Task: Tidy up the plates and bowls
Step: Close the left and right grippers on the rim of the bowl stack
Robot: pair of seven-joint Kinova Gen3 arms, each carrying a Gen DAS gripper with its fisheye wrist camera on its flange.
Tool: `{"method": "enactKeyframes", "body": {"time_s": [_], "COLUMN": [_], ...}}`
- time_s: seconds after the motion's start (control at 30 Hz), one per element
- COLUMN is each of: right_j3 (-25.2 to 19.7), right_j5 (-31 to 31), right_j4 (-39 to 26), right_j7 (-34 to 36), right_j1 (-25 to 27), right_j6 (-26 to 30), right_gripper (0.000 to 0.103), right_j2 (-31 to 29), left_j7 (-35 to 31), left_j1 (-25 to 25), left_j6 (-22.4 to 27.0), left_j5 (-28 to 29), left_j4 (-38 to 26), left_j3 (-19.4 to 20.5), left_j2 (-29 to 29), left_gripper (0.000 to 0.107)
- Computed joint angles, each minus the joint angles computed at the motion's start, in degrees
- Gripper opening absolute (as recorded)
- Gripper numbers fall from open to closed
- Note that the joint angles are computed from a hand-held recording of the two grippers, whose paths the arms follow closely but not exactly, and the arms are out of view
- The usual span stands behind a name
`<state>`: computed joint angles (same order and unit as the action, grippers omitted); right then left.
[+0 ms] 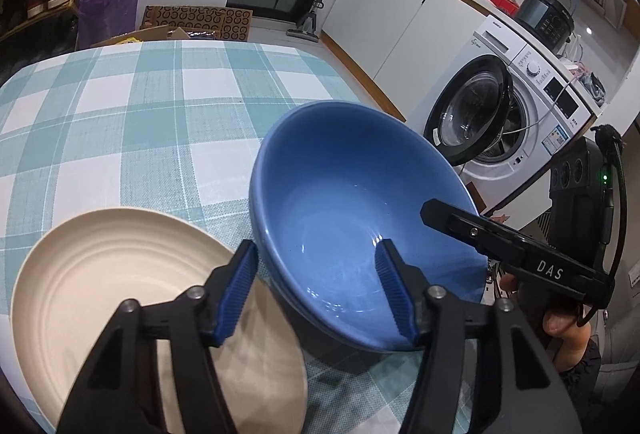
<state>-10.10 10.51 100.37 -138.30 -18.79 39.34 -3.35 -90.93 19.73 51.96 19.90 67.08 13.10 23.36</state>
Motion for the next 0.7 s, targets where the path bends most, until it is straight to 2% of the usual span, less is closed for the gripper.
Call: {"method": "enactKeyframes", "body": {"time_s": [0.13,0.23,0.47,0.7], "right_j3": [0.07,-0.04,-0.49,-1.3], "right_j5": [-0.19,-0.17,0.41,2.8], "right_j4": [0.27,0.29,0.39,0.42], "right_j7": [0.0,0.36,0.05,-2.41], "right_j1": [0.05,0.06,-0.09,-0.21], "right_j6": [-0.47,-0.25,-0.26,0.7], "right_gripper": [0.064,0.06,0.042,0.036], "right_j2": [-0.26,-0.4,-0.67,-1.18], "left_j7": [0.79,1.1,1.97,2.8], "left_j1": [0.08,0.09,-0.08,0.23], "left_j6": [0.34,0.38,0.53,0.44], "left_j5": [-0.26,-0.5,-0.8,-1.69], "left_j4": [-0.15,-0.11,-0.11,-0.15], "left_j3": [-0.32,-0.44,-0.56,-0.89], "left_j2": [0.15,0.15,0.08,-0.23], "left_gripper": [0.048,0.046,0.038,0.034]}}
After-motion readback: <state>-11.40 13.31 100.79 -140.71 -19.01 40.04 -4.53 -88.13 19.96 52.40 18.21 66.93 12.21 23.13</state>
